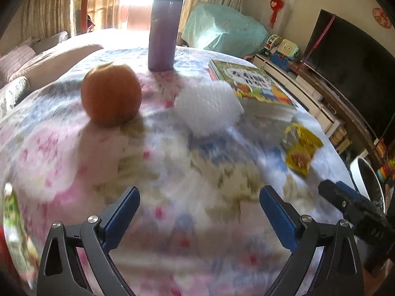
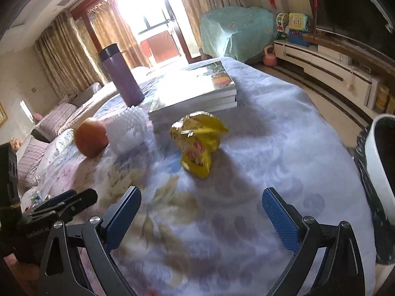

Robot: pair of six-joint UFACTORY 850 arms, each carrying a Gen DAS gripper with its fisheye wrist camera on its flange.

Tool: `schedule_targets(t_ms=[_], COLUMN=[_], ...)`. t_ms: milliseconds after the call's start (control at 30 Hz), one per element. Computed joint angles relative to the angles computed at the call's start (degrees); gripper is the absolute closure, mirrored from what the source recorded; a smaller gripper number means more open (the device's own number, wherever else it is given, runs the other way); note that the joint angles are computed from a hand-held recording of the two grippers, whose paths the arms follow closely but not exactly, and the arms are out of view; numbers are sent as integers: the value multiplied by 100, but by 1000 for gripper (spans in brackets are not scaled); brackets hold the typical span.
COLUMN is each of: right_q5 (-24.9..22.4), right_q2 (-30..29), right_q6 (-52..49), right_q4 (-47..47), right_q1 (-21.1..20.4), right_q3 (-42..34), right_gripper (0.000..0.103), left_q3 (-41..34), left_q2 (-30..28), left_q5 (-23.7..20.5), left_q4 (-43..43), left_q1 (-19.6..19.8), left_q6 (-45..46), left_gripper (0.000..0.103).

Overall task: Collect trash
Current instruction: 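Move both open tools back over the remaining trash on the table, then grasp the white foam fruit net with the left tool while the right tool grasps the yellow snack bag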

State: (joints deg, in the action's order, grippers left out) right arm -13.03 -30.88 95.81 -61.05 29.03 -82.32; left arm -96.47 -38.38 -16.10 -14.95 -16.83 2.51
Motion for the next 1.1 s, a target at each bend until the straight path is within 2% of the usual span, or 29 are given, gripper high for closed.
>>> schedule_targets(t_ms=[100,267,400,500,567,633,667,733,833,933,1100], right_q5=[-216,-227,-262,-348,-448,-488,-487,-462,-506,-569,-483], right_q2=[-181,-432,-640,-748,-820,-817,-794,-760,-798,-797,-747], right_q6=[-59,-402,-658,-795,-1038,-883,-699,-459,-497,-321,-115], right_q4=[62,442,787,921,1164,1026,851,621,658,445,265], right_q1=[-13,-91,-134,-136,-122,-109,-104,-107,-106,-79,-88], right_q3=[-242,-558,-842,-994,-1093,-1078,-1041,-986,-1041,-1045,-965], right_gripper=[6,20,33,50,69,81,86,87,90,90,90], left_q3=[-575,-1651,-2345,-2783,-3141,-3663,-3821,-3841,-3691,-3835,-3589], left_q2=[-400,-1126,-1625,-1957,-2216,-2555,-2667,-2712,-2650,-2744,-2577], left_q5=[-158,-547,-744,-930,-1163,-1595,-1708,-1738,-1724,-1754,-1597], left_q4=[132,-37,-832,-1241,-1571,-1803,-2107,-2601,-3053,-2908,-2604], left_q1=[26,91,175,218,267,339,388,454,492,456,363], left_q6=[-73,80,732,1201,1500,1570,1790,2216,2759,2850,2850], left_gripper=[5,7,10,30,47,76,77,86,87,88,88])
